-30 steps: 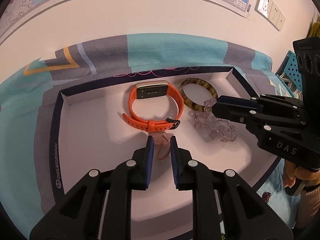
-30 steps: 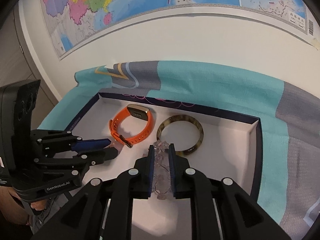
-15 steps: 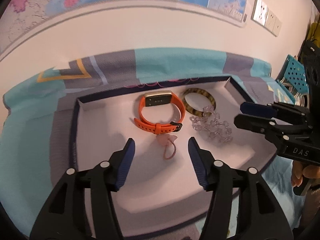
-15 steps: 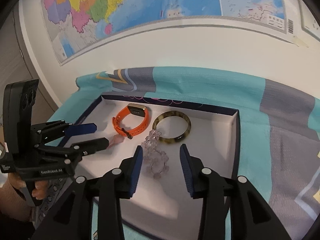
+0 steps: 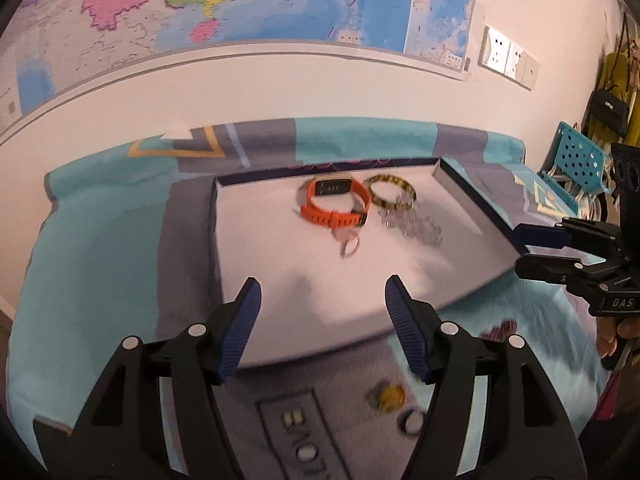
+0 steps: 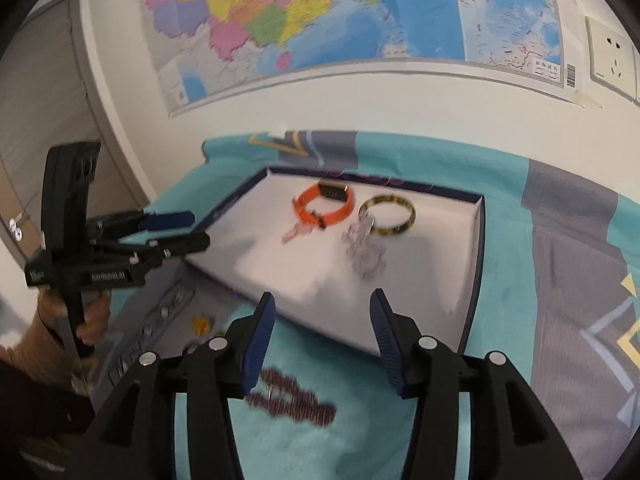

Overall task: Organize jewelry
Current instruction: 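Withdraw both tools from the box toward the remaining jewelry, then close the right tool on the dark red beaded bracelet while the left tool moves to the black ring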

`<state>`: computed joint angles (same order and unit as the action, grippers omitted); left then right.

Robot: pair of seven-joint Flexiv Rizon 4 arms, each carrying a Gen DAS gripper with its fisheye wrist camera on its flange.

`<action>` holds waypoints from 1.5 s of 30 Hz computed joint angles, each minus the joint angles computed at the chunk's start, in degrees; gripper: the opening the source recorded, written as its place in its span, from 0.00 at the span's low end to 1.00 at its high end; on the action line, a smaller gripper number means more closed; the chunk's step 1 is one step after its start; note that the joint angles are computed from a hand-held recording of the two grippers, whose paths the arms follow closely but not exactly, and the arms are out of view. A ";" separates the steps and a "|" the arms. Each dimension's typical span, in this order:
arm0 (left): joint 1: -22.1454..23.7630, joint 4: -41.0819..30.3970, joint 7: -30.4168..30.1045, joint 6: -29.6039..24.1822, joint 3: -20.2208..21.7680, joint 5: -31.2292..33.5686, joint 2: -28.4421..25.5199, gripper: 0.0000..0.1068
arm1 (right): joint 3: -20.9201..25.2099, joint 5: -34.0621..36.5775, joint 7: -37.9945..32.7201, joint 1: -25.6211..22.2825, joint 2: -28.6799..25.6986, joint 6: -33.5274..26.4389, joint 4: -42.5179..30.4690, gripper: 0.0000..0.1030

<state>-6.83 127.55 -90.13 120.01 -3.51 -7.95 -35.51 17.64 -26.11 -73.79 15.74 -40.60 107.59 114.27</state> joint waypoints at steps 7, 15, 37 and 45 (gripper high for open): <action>0.60 4.41 -1.33 2.87 -0.51 1.79 0.45 0.60 | -1.47 1.21 -1.29 2.18 0.88 -1.26 3.68 0.47; 1.31 5.97 -2.93 4.12 -1.39 3.57 -0.15 0.60 | -7.34 5.83 -2.46 9.03 1.38 -2.23 5.60 0.47; 1.59 6.35 -1.98 2.46 -2.71 7.15 -1.00 0.60 | -1.10 5.47 -3.73 4.70 1.22 1.29 4.99 0.06; 2.44 4.71 -1.47 0.32 -4.29 8.17 -1.97 0.47 | 1.49 1.47 -0.96 1.60 1.13 3.76 4.78 0.06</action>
<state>-4.39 132.26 -91.60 120.33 -7.80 0.21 -37.48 19.13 -24.64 -74.74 17.34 -39.47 111.35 119.05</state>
